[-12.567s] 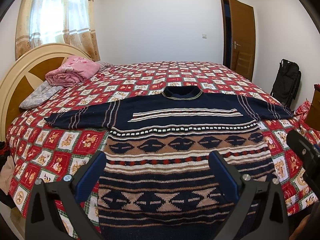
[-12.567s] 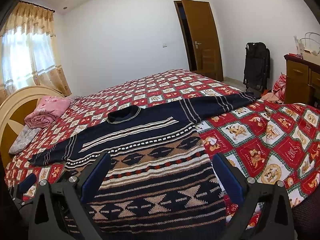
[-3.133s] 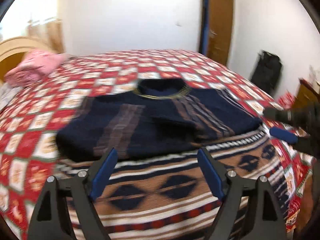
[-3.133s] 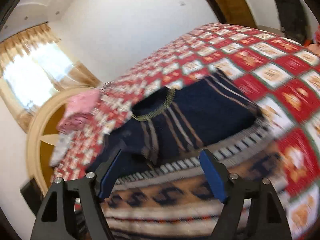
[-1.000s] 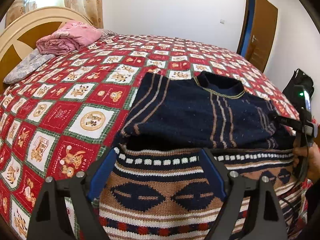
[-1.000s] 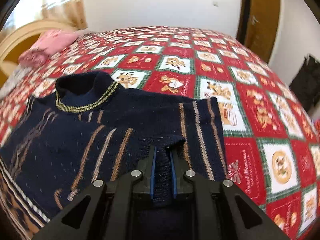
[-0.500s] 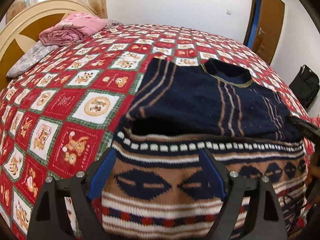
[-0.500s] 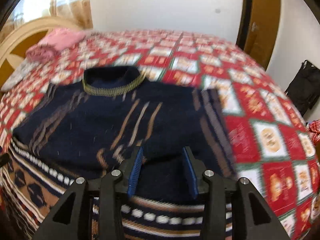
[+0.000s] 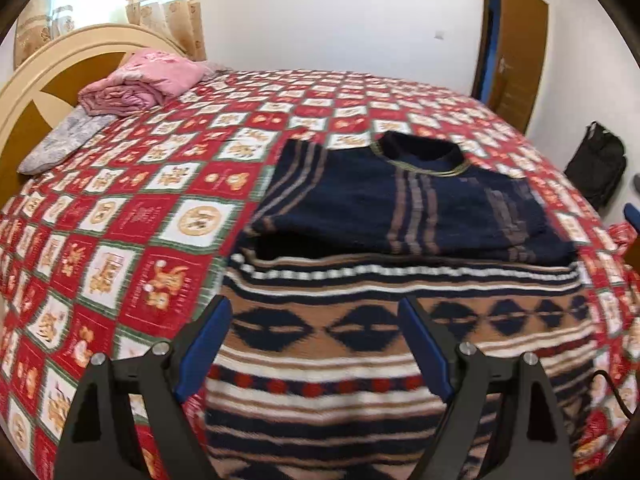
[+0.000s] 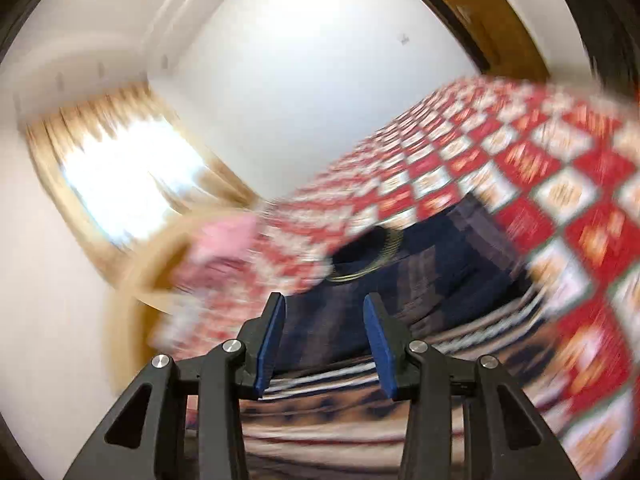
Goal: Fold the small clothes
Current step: 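Move both tools to the patterned hem of the sweater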
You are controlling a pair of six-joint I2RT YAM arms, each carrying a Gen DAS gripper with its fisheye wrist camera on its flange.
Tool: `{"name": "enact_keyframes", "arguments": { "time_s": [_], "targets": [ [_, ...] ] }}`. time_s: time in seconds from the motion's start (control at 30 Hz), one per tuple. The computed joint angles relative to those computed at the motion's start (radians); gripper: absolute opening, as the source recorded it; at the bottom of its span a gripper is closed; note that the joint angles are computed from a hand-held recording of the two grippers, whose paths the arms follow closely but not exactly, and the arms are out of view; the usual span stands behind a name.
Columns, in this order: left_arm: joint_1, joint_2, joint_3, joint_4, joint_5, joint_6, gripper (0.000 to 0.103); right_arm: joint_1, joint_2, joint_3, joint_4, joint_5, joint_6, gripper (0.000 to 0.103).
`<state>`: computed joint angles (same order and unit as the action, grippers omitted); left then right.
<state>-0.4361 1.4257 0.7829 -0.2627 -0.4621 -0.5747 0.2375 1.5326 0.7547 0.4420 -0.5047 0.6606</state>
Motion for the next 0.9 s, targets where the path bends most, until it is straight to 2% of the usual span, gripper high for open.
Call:
{"name": "enact_keyframes", "arguments": {
  "time_s": [0.03, 0.13, 0.17, 0.27, 0.37, 0.4, 0.43, 0.5, 0.63, 0.7, 0.73, 0.8, 0.83, 0.9],
  "targets": [
    [-0.017, -0.008, 0.001, -0.005, -0.001, -0.006, 0.088, -0.001, -0.046, -0.08, 0.102, -0.06, 0.103, 0.043],
    [-0.079, -0.052, -0.002, -0.031, -0.022, -0.025, 0.088, 0.008, -0.107, -0.22, 0.325, -0.152, 0.3, 0.044],
    [-0.104, -0.079, -0.009, -0.039, -0.033, -0.031, 0.088, 0.011, -0.133, -0.239, 0.338, -0.183, 0.334, 0.044],
    [-0.157, -0.152, -0.031, -0.069, -0.072, -0.041, 0.088, 0.011, -0.269, -0.257, 0.22, -0.256, 0.319, 0.044],
    [-0.205, -0.266, -0.078, -0.109, -0.132, -0.049, 0.088, -0.023, -0.5, -0.228, -0.109, -0.263, 0.117, 0.044],
    [-0.222, -0.313, -0.094, -0.139, -0.157, -0.051, 0.088, -0.033, -0.584, -0.207, -0.248, -0.232, 0.034, 0.044],
    [-0.234, -0.353, -0.108, -0.166, -0.177, -0.046, 0.088, -0.037, -0.68, -0.153, -0.472, -0.153, -0.095, 0.044],
    [-0.249, -0.425, -0.134, -0.224, -0.211, -0.035, 0.088, -0.055, -0.771, -0.078, -0.72, -0.07, -0.241, 0.044],
    [-0.237, -0.571, -0.171, -0.342, -0.246, 0.019, 0.092, -0.169, -0.866, 0.168, -1.227, 0.076, -0.538, 0.044],
    [-0.18, -0.61, -0.164, -0.356, -0.218, 0.073, 0.093, -0.26, -0.874, 0.289, -1.427, 0.149, -0.666, 0.045],
    [-0.144, -0.619, -0.152, -0.365, -0.208, 0.076, 0.096, -0.322, -0.865, 0.344, -1.519, 0.152, -0.735, 0.046],
    [-0.078, -0.647, -0.147, -0.368, -0.125, 0.106, 0.098, -0.512, -0.84, 0.385, -1.648, 0.035, -0.898, 0.059],
    [-0.036, -0.662, -0.151, -0.372, -0.043, 0.137, 0.098, -0.633, -0.826, 0.368, -1.706, -0.088, -0.998, 0.066],
    [0.003, -0.644, -0.15, -0.376, 0.041, 0.17, 0.098, -0.724, -0.811, 0.267, -1.722, -0.238, -1.086, 0.067]
  ]
}}
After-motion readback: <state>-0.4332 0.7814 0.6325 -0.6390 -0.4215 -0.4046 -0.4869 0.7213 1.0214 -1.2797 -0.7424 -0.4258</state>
